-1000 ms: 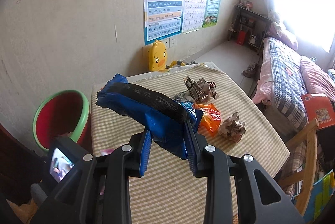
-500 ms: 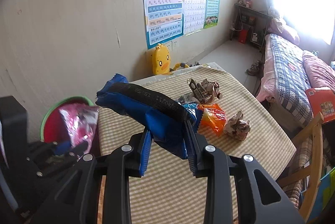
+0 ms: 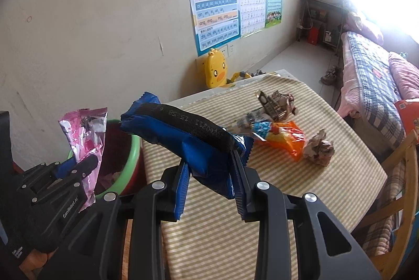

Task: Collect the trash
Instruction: 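Carry the pink wrapper and blue wrapper over the red bin with both grippers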

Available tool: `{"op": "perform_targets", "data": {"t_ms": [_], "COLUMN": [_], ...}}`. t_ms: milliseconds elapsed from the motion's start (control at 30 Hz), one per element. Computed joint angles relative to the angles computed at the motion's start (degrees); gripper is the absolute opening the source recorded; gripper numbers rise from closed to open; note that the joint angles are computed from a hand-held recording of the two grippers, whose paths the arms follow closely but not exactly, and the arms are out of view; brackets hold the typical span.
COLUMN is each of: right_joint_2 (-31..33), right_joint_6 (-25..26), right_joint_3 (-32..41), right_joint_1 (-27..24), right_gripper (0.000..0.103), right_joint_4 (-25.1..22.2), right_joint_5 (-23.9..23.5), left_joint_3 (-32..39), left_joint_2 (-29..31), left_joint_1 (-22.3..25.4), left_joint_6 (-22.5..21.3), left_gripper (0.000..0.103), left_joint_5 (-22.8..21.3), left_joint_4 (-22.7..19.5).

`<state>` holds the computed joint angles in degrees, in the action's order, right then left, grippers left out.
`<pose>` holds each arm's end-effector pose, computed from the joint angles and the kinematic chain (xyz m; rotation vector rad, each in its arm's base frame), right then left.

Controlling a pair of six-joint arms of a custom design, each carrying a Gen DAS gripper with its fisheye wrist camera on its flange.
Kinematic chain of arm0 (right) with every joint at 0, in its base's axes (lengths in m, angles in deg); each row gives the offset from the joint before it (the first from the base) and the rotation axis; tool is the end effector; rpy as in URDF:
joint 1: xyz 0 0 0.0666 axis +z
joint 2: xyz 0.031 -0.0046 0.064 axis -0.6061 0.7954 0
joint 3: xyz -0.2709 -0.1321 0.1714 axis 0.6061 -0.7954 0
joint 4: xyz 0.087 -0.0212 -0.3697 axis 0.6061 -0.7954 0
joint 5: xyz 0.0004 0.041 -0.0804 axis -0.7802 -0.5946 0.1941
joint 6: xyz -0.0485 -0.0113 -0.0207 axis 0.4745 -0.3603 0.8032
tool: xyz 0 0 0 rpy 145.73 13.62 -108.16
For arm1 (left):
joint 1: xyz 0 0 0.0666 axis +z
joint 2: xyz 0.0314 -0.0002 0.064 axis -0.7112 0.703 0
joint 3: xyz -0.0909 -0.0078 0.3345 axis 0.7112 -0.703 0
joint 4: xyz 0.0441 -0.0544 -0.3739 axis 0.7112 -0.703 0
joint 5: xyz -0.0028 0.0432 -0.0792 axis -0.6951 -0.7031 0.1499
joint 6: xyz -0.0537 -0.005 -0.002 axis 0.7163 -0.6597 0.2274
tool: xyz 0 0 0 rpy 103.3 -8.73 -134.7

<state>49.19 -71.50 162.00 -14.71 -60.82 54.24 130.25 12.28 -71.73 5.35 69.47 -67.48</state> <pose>0.3255 0.1222 0.5800 0.2846 2.3502 0.0242 0.3886 -0.1884 0.5592 0.3843 2.3737 -0.1044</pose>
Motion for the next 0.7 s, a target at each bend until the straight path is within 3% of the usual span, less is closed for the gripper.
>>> {"op": "perform_targets", "data": {"t_ms": [700], "right_joint_2": [13.9], "right_joint_6": [0.4], "right_joint_3": [9.4], "right_joint_1": [5.8], "right_gripper": [0.029], "right_joint_4": [1.6], "right_joint_5": [-5.6], "left_joint_3": [-3.3], "left_joint_2": [0.2], "left_joint_1": [13.1], "left_joint_6": [1.4], "left_gripper": [0.018], "left_joint_5": [0.8], "left_joint_4": [1.0]}}
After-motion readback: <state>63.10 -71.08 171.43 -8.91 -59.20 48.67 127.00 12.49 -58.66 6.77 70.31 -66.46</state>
